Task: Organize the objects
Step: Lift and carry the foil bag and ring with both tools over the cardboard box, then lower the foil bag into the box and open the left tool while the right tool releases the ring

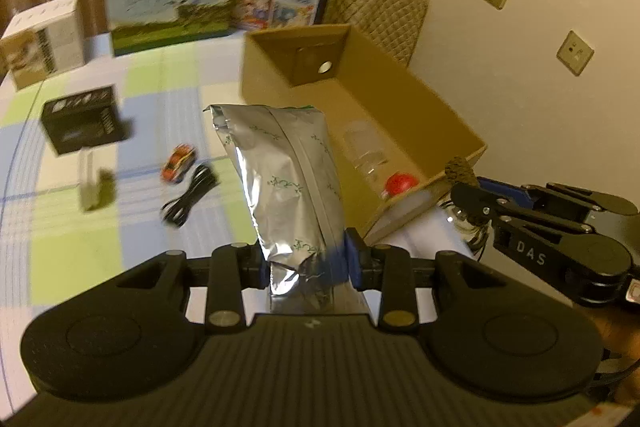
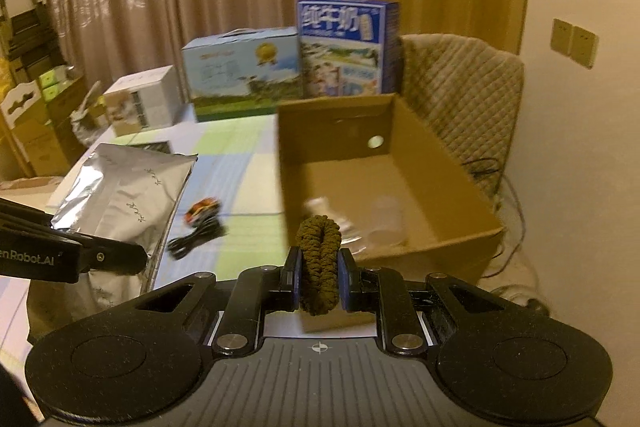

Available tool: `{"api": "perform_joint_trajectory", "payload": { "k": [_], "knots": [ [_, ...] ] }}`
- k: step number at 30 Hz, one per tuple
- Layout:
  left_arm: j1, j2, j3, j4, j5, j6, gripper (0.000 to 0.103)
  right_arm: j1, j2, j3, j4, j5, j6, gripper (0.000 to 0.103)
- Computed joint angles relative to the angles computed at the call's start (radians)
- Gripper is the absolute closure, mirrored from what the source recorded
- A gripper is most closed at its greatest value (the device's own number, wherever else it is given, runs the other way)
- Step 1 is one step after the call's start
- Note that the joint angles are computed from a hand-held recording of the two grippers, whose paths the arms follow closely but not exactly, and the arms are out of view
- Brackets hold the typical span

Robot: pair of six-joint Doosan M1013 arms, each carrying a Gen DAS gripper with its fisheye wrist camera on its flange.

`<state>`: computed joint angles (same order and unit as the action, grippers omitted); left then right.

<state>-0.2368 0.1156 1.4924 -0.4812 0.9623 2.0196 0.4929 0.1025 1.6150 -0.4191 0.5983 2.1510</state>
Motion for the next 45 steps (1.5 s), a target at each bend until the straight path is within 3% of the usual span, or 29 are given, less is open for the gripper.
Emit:
{"api": "perform_joint_trajectory", "payload": {
  "k": [8,17,33,45],
  "knots": [
    [-0.074,0.057,-0.088,-0.002,-0.002,-0.041,0.073,-0.077,0.014,-0.037,0.040,0.011,-0.084,0.088],
    [-0.115,0.136,-0.192,0.023,0.005,-0.134,0.073,-0.139,0.057,-0.095,0.141,0.020,-0.207,0.088],
    [-0.136,0.217,-0.284,0.073,-0.003,-0.211,0.073,-0.179,0.129,-0.171,0.235,0.036,-0.317,0.088],
    [-0.137,0.222,-0.280,0.100,-0.051,-0.212,0.070,-0.189,0.136,-0.172,0.251,0.033,-0.319,0.088]
  ]
}}
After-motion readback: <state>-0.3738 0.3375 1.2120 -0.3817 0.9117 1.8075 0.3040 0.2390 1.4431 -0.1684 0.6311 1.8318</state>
